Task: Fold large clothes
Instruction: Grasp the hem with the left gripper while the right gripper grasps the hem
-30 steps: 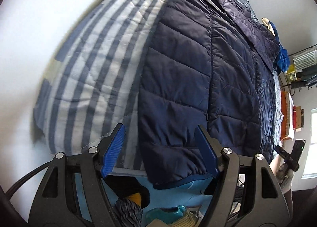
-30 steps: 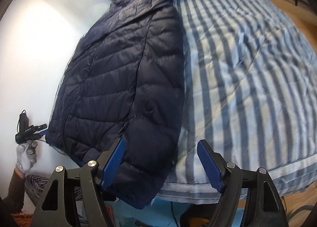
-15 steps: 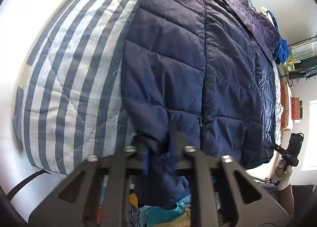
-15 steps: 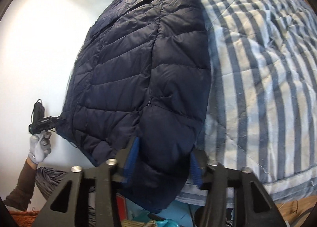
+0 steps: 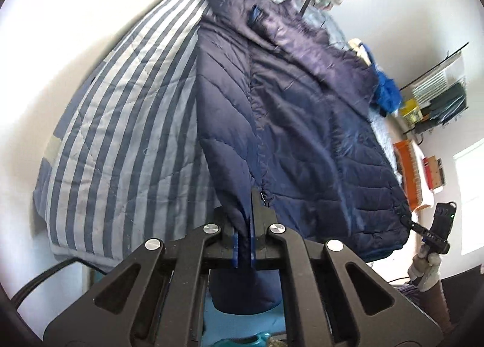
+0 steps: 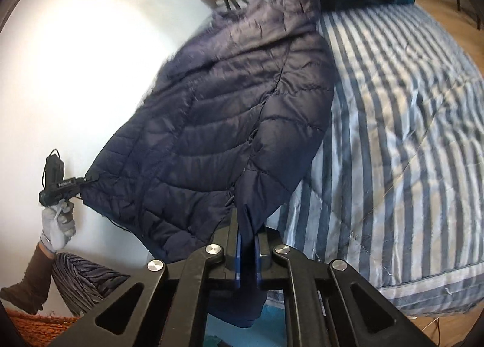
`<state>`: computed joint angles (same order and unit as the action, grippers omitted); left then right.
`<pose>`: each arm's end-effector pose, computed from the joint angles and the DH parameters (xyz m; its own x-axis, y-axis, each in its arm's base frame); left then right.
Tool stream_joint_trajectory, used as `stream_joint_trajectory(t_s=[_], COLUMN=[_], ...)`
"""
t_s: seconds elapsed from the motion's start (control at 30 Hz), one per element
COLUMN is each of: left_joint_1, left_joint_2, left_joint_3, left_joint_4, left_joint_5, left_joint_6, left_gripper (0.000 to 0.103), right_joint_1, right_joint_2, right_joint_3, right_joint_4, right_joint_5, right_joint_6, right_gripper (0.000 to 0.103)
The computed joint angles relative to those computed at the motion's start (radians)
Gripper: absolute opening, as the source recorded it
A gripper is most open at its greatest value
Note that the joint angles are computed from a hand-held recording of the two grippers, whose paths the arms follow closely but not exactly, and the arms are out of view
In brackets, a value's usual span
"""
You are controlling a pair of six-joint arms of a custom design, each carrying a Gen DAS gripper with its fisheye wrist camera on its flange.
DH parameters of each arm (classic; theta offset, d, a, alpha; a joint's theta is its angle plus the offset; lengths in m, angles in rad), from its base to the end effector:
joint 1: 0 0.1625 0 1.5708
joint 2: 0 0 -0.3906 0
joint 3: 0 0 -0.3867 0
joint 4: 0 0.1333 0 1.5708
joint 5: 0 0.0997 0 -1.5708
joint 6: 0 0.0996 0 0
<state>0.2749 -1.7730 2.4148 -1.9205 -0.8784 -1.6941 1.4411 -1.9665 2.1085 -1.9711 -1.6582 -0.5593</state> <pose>-0.2398 -0.2722 0.2115 -0.9108 -0.3552 -0.2106 -0.1451 0.7527 -0.6421 0.0778 -0.3671 0.3977 -0.9012 -0.3807 0.2071 -0.4166 0.8927 -0.1717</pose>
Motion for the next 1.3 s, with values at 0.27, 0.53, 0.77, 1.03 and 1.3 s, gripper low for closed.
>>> stream_joint_trajectory(t_s=[0.27,0.53,0.77,1.03,1.3], left_joint_1=[-0.16,-0.252,-0.064,0.208,0.441], left_joint_2=[-0.069,-0.127,-0.027,0.167,0.358], left_joint_3=[0.005,-0.084,-0.179,-0.29,-0.433], left_joint_4=[0.104,0.306,0.087,-0.303,-0.476], left_joint_5=[0.065,0.173,0.285,0.299,0.239], left_joint_6=[-0.17,-0.291,0.061,0.488,0.702], left_gripper=[0.001,0.001,0.001,0.001,0.001], right_joint_1=[-0.002,0.025,0.129,0.191,0.183], right_joint_2=[-0.096,-0.093,0.113,0.371,0.599], right_joint_3=[-0.035,-0.132,-0.237,-0.395,-0.545], right_joint_4=[0.075,0.115,-0.039,-0.16,-0.213], right_joint_5=[0.095,0.198,0.157,0.097,0.013], right_joint_6=[-0.025,-0.022,0.045,0.1,0.155], right_gripper=[0.003,0.002,0.002,0.002,0.002])
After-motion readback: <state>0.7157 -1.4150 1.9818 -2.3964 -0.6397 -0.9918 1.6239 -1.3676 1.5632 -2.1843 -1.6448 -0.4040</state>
